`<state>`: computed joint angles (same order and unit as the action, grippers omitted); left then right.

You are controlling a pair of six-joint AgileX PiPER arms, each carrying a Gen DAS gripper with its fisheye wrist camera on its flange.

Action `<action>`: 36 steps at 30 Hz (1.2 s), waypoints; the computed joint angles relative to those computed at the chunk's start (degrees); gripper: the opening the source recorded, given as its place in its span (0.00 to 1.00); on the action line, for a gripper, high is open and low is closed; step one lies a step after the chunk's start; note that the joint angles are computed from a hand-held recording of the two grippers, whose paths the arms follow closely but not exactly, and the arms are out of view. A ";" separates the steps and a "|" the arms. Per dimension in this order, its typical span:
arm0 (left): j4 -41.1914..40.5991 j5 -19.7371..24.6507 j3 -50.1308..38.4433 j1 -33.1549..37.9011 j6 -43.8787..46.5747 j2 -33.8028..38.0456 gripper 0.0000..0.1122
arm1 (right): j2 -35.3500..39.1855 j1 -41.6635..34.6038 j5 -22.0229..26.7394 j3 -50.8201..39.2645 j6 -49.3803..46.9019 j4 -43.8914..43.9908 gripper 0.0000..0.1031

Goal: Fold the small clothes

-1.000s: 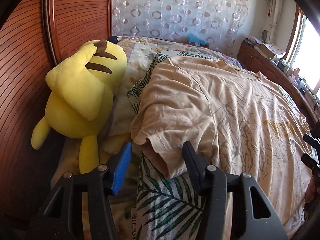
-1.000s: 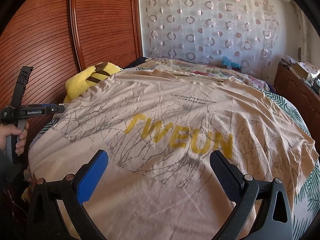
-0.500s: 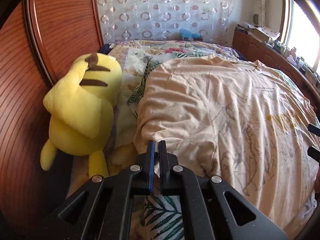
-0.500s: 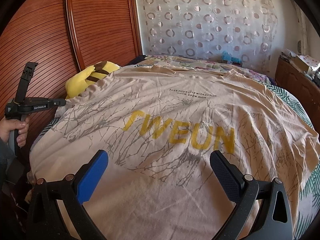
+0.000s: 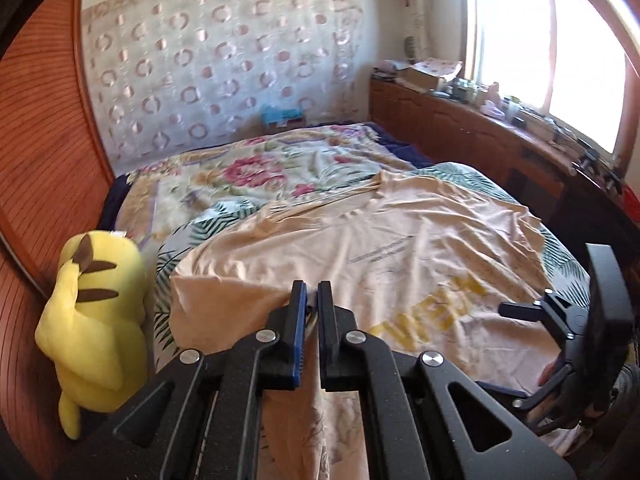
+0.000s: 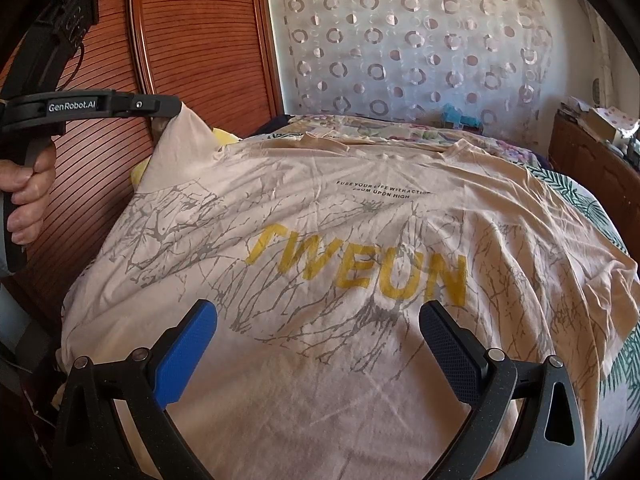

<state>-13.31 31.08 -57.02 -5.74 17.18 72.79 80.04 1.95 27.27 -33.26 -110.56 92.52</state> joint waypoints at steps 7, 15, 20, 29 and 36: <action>-3.22 0.33 5.25 4.61 3.46 -4.01 0.44 | 0.19 -0.74 0.97 -0.05 0.01 -0.27 0.98; -21.47 -0.47 18.02 21.04 22.86 -7.39 0.71 | 0.91 -1.88 2.71 -0.86 0.94 -2.00 0.98; -29.00 -1.48 24.43 27.76 31.81 -10.06 0.71 | -0.03 0.10 1.19 -1.47 2.57 -4.95 0.98; -28.54 -6.25 32.33 30.76 32.53 -21.97 0.71 | 2.06 8.66 0.49 -10.56 7.60 -11.83 0.84; -31.30 1.52 31.94 38.21 36.18 -26.91 0.71 | 15.94 20.35 0.36 -27.10 22.47 -27.65 0.70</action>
